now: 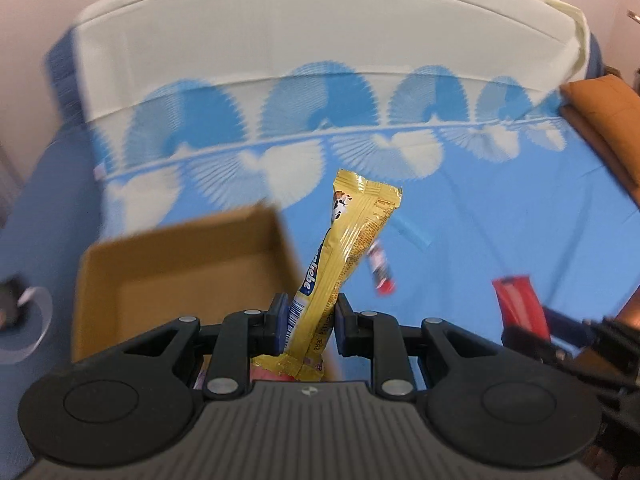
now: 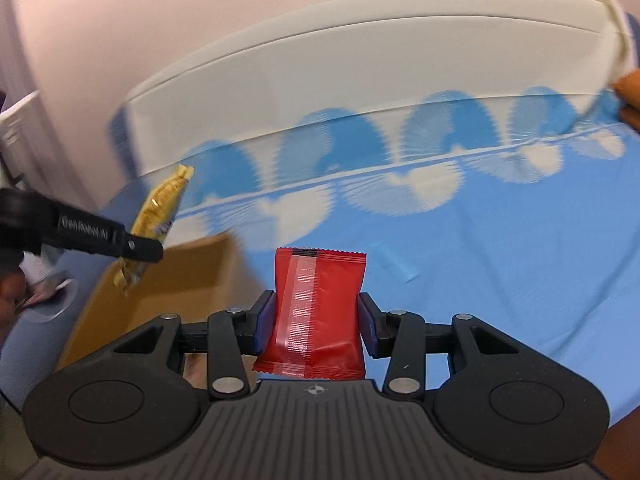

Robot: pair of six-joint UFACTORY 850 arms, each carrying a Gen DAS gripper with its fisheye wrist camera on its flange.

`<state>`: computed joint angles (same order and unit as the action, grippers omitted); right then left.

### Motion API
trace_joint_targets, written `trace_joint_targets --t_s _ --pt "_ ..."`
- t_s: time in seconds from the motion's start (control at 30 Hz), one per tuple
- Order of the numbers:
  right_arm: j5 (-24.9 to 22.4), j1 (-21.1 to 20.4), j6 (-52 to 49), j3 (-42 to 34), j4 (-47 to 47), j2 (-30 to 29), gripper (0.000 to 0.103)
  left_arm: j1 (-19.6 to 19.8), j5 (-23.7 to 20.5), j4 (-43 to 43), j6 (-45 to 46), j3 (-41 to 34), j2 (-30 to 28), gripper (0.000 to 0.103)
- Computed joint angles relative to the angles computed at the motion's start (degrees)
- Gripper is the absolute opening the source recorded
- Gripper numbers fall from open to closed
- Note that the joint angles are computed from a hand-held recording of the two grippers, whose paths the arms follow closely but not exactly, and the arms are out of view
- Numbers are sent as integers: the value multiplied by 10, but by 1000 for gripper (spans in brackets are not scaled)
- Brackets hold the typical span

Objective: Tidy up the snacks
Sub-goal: 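Carry the yellow wafer bar and red packet over the box with both tools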

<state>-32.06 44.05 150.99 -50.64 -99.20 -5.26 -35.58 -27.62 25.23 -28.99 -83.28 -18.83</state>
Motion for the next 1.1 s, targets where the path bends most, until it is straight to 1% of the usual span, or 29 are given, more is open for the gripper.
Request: trace_joint_targets --t_s 0.1,0.2,0.27,0.4,0.57,0.83,1.1 --pt "21 32 -30 -24 11 -7 46 9 1 40 -54 89 71 26" --pt "41 56 -65 -51 28 -21 46 22 -3 48 -90 163 132 26" --pt "52 70 -99 -72 49 -33 46 29 -1 64 -124 204 166 26" --pt "64 87 -184 -109 101 -54 46 40 -2 68 -143 261 214 26" --pt "48 107 -265 -143 154 -72 46 58 15 54 -138 288 241 26" --pt "17 122 -308 -156 196 -78 46 64 40 48 -144 299 254 26" --pt "14 124 -330 -163 210 -83 46 71 45 44 -151 299 255 26"
